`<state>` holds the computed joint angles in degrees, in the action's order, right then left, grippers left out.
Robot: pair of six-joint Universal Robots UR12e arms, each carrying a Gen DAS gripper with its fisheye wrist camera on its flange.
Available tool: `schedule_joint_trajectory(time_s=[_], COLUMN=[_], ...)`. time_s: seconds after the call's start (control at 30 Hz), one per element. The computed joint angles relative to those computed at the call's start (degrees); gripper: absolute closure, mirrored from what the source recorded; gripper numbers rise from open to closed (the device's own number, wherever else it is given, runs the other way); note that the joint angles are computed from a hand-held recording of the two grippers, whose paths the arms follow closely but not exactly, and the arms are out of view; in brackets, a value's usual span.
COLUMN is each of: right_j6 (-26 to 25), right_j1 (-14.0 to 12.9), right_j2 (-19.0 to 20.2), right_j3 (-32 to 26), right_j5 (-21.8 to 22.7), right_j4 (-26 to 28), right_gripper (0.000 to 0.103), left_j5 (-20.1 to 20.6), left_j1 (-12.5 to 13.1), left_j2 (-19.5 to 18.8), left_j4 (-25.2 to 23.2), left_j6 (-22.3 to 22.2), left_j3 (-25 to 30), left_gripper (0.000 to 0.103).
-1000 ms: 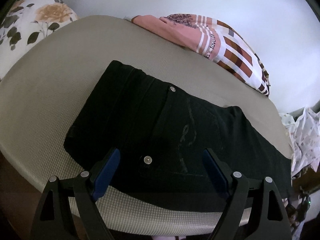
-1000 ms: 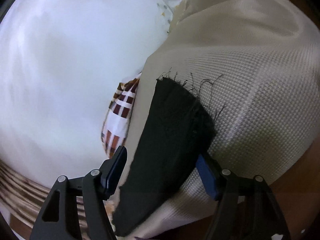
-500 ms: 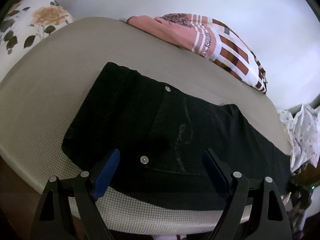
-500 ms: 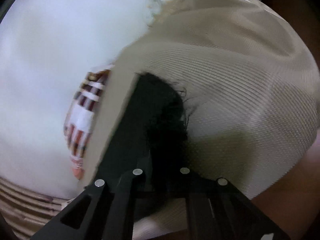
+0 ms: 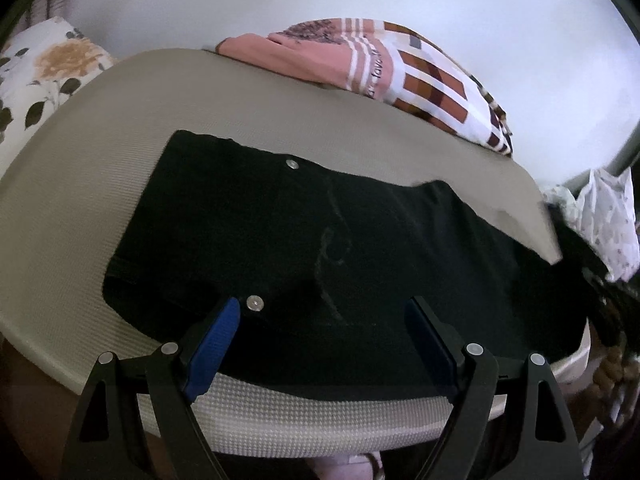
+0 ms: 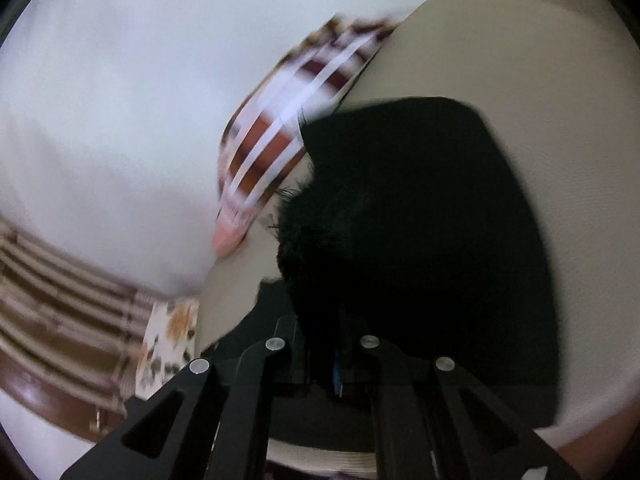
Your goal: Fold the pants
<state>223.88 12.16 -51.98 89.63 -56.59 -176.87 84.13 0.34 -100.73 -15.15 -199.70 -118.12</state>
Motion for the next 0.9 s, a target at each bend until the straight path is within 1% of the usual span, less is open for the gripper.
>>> schedule_joint_trajectory(time_s=[0.1, 0.2, 0.27, 0.4, 0.5, 0.63, 0.73, 0.9], right_j6=[-1.45, -3.04, -4.81, -7.89, -9.44, -10.78, -13.94, -17.77], right_j1=[2.28, 4.19, 5.18, 6.30, 6.56, 6.95, 7.62, 8.35], right_j2=[3.02, 4.88, 5.07, 5.16, 4.97, 5.06, 4.79, 4.55], right_j3=[-4.49, -6.77, -6.95, -6.88, -6.52, -7.61, -8.17, -8.41], right_j5=[3.18, 6.23, 7.31, 7.77, 6.99, 5.52, 3.53, 1.98], right_j4=[4.01, 7.72, 9.42, 12.57, 13.59, 14.31, 16.26, 18.12], right_gripper=[0.094, 0.094, 0.094, 0.094, 0.094, 0.094, 0.094, 0.093], left_j5=[-0.02, -0.23, -0.67, -2.09, -2.68, -2.77, -2.61, -2.40], left_j1=[-0.40, -0.59, -0.53, -0.15, 0.04, -0.01, -0.27, -0.39], left_j2=[-0.21, -0.42, -0.48, -0.59, -0.63, -0.77, -0.76, -0.72], left_j4=[-0.75, -1.53, -2.00, -2.66, -3.17, -3.90, -4.31, -4.83], left_j6=[1.07, 1.61, 1.55, 0.93, 0.82, 0.80, 1.12, 1.64], left_j3=[0.27, 0.50, 0.52, 0.53, 0.54, 0.65, 0.76, 0.80], left_gripper=[0.018, 0.018, 0.018, 0.018, 0.018, 0.018, 0.018, 0.018])
